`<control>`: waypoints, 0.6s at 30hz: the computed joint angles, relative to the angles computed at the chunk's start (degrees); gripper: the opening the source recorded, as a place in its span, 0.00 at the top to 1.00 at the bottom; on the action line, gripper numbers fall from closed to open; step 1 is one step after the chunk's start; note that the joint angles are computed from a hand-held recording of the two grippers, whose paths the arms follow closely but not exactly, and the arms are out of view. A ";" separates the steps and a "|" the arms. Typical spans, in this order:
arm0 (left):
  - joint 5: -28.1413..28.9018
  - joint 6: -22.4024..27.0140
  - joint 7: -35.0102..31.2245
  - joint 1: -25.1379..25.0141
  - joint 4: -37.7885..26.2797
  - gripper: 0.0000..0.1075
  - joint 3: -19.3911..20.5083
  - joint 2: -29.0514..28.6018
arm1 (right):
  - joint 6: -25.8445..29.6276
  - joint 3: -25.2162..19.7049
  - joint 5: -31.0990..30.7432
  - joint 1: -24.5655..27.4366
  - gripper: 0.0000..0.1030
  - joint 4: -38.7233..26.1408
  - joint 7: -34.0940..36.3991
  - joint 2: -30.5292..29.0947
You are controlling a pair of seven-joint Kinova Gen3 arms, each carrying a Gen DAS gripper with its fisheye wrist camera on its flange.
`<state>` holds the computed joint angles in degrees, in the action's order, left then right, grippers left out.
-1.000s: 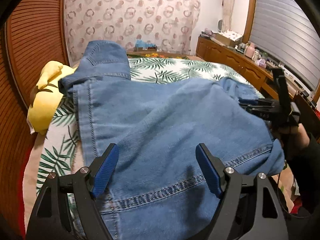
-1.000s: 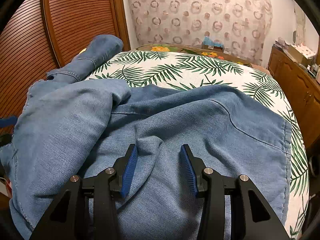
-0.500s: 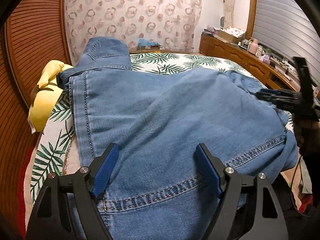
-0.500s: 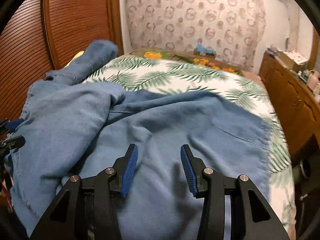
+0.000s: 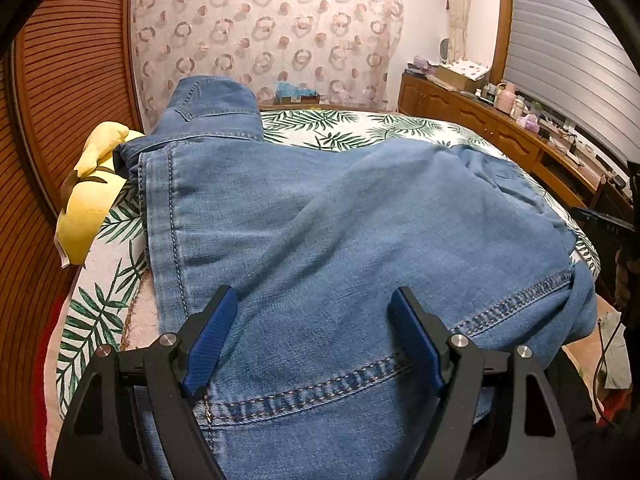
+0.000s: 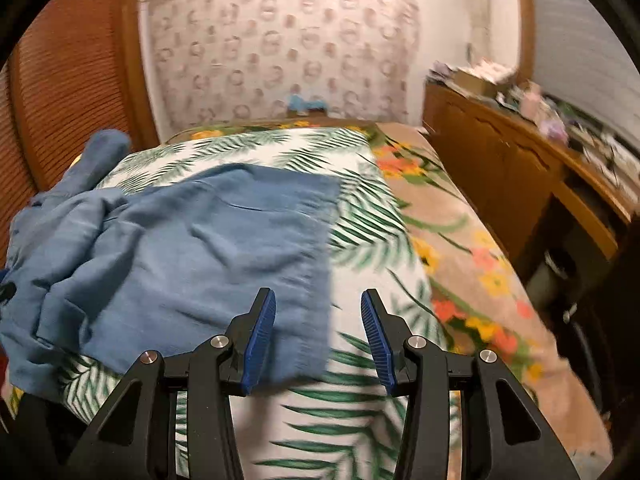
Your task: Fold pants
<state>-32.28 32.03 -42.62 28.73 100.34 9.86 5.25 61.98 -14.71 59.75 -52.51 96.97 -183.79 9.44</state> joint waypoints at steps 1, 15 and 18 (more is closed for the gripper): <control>-0.38 -0.11 0.38 0.13 0.12 0.26 -0.05 0.01 | -0.55 0.05 -0.36 0.23 0.55 0.48 -0.51 -0.37; -1.19 -0.10 1.02 0.41 0.09 0.26 -0.09 0.29 | -2.51 0.06 -3.47 -0.62 0.55 -2.27 2.34 1.51; -0.99 -0.19 0.85 0.40 0.01 0.26 -0.18 0.36 | -1.90 0.48 -4.20 -1.11 0.67 -2.87 4.84 1.67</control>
<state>-33.27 31.85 -41.77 29.13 100.35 9.68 5.61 60.08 -14.23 55.55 -53.62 94.10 -178.94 11.11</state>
